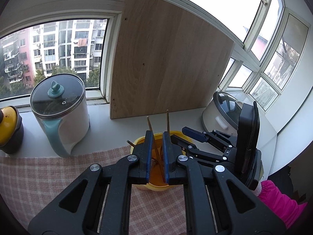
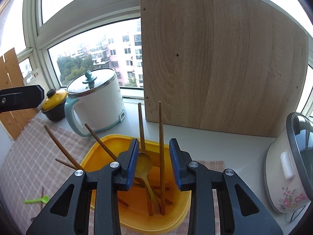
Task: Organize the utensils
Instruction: 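Open both tools to drop the chopstick and spoon into the container, then move both open tools back toward the green spoon and fork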
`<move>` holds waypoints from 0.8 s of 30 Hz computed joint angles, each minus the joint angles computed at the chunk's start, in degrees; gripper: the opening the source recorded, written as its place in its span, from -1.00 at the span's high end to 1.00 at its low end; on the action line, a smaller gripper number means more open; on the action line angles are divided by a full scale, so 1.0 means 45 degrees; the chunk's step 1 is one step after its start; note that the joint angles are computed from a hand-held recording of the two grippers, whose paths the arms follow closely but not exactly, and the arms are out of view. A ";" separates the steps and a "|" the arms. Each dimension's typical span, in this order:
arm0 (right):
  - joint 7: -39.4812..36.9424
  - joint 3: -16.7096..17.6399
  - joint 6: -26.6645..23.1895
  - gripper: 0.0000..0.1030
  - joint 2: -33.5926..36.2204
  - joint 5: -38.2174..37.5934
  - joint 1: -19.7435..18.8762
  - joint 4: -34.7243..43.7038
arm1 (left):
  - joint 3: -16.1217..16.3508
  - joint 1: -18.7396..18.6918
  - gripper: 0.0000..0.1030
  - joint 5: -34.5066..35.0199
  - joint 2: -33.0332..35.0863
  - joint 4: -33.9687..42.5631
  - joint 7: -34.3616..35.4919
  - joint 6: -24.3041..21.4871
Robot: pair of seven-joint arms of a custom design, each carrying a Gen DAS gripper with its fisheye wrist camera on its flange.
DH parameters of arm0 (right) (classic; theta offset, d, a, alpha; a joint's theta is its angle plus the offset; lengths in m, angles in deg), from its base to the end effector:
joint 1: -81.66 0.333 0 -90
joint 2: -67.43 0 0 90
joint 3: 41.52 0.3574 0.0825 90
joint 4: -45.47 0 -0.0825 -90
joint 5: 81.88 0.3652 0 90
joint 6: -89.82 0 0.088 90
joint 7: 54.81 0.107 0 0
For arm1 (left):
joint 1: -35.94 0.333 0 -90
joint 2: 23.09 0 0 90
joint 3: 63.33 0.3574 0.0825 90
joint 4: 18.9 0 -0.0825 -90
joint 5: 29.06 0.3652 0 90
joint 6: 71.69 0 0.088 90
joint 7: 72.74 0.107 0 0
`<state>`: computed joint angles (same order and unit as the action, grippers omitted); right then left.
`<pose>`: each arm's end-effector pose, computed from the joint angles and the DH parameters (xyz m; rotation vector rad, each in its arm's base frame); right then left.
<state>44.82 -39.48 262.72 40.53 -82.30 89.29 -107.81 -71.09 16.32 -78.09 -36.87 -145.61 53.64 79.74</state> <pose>0.3871 0.0682 0.5290 -1.7198 1.7016 -0.6229 0.4465 -0.2164 0.5957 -1.4225 2.3836 -1.2863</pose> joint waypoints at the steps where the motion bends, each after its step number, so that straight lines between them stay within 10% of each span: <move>1: 0.0009 -0.0004 -0.0068 0.37 -0.0053 0.0018 0.0003 -0.0018 | 0.0007 0.0002 0.74 -0.0003 -0.0050 -0.0064 0.0022 0.0013; 24: 0.3396 0.2295 -0.2058 -0.56 -0.3852 -0.1531 -0.1367 -0.0970 | 0.0905 -0.0674 0.74 0.1048 -0.3243 -0.2791 0.0012 0.0705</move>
<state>60.10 -29.15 253.45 23.20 -89.19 83.14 -112.18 -67.02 13.29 -73.37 -51.46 -158.17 53.70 82.91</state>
